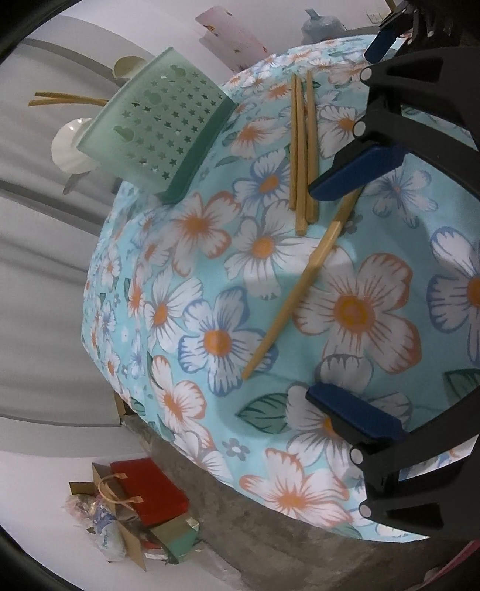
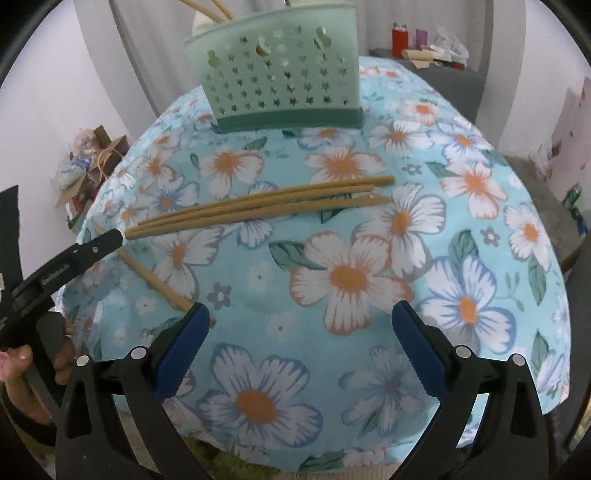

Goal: Organize utensils

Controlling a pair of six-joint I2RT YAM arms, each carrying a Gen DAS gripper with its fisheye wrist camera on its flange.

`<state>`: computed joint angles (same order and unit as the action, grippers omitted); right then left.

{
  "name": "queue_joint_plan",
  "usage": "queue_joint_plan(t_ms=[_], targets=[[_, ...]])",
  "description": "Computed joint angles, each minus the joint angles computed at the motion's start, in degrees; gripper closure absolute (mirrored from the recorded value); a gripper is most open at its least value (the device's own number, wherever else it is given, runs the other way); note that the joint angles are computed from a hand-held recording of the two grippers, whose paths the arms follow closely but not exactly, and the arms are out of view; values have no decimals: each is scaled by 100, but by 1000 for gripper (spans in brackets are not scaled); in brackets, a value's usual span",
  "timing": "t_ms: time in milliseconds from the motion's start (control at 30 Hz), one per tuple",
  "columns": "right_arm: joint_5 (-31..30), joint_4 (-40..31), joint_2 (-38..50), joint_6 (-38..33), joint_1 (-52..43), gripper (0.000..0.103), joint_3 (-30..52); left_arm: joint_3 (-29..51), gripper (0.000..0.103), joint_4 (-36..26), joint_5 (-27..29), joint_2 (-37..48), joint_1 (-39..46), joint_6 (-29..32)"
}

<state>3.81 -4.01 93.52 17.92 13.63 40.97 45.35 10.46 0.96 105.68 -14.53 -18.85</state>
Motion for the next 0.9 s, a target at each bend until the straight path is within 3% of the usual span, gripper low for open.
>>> queue_joint_plan(t_ms=[400,900], targets=[[-78,286,302,-126,-81,8,45,346,5,-449,-1042,268,-479,128],[-279,455,241,-182,-169,8,-54,335,5,-468,-1239,263,-534,53]])
